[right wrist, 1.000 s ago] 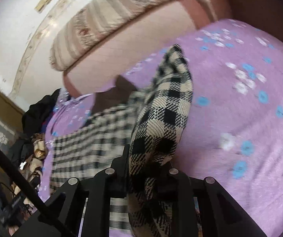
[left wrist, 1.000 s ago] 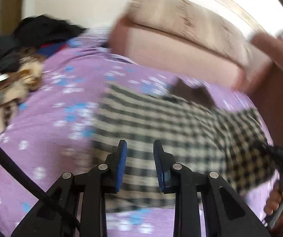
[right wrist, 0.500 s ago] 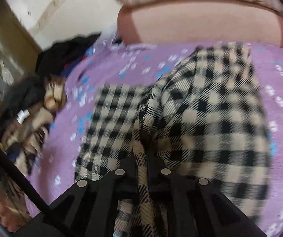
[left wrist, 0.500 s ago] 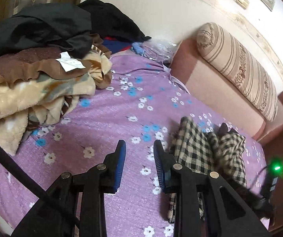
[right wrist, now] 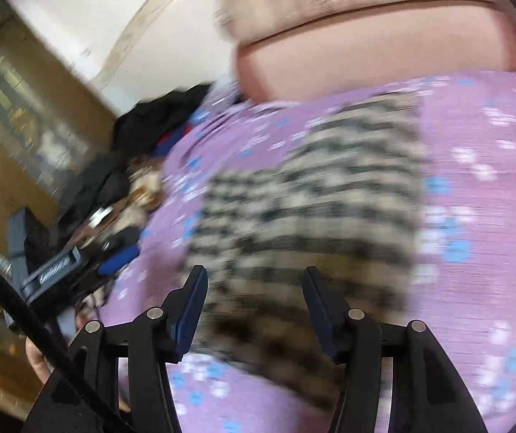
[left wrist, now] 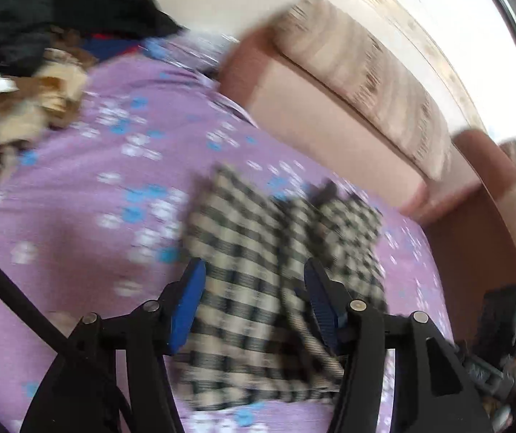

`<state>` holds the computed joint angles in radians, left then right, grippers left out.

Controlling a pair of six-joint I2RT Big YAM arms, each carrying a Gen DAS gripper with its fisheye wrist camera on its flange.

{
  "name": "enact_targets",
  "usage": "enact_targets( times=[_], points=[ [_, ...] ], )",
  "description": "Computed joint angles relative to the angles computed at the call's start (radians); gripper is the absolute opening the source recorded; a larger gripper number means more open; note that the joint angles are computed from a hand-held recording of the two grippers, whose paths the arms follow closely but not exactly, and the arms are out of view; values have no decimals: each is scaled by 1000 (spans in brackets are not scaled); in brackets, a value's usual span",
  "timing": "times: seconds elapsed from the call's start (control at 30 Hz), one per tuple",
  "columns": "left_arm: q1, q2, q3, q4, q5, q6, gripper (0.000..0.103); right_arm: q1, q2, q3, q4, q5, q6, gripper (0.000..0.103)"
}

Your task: Fold large clothes

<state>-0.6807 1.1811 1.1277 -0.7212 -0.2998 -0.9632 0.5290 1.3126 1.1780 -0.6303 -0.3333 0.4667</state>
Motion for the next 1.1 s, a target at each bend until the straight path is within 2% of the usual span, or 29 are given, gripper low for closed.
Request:
enact_targets(
  times=[0.1,0.2,0.27,0.33,0.37,0.4,0.43,0.5,0.63,0.73,0.77,0.8,0.87,0.93,0.97,1.03,1.1],
  points=[
    [-14,101,58,47,71,46,56,-76,-40,-53,-18,10,6,60],
    [-32,194,127,41,97,96,56,-121,-63,-95,-15,2,16,60],
    [-46,262,174,26,118,129,56,-131,-62,-105,-16,12,7,60],
    [-64,335,234,-30,120,157,54,-141,-61,-115,-18,16,-5,60],
    [-74,362,257,-59,109,173,28,-143,-59,-116,-19,17,-7,60],
    [-85,386,280,-91,88,190,11,-150,-53,-118,-17,14,-8,60],
    [-94,401,298,-120,61,194,9,-154,-45,-117,-12,12,-5,60],
    [-99,378,289,-106,35,188,8,-157,-31,-113,-4,12,6,60],
    [-101,248,254,-81,-39,188,7,-141,-26,-104,28,5,20,60],
    [-121,179,240,-141,-167,183,7,-100,-20,-78,54,29,6,60],
    [-116,168,234,-163,-178,172,7,-83,-15,-65,57,43,-2,60],
    [-105,162,222,-190,-169,154,7,-65,-8,-50,58,60,-10,60],
    [-67,163,180,-217,-83,111,8,-25,10,-18,55,117,-32,60],
    [-24,172,129,-210,36,76,8,13,30,18,49,168,-57,60],
    [-11,168,107,-194,71,65,9,28,40,35,44,182,-67,60],
    [-5,157,79,-165,99,63,10,56,67,73,22,189,-90,59],
    [-10,130,68,-154,90,79,12,74,93,102,-1,182,-106,45]
  ],
)
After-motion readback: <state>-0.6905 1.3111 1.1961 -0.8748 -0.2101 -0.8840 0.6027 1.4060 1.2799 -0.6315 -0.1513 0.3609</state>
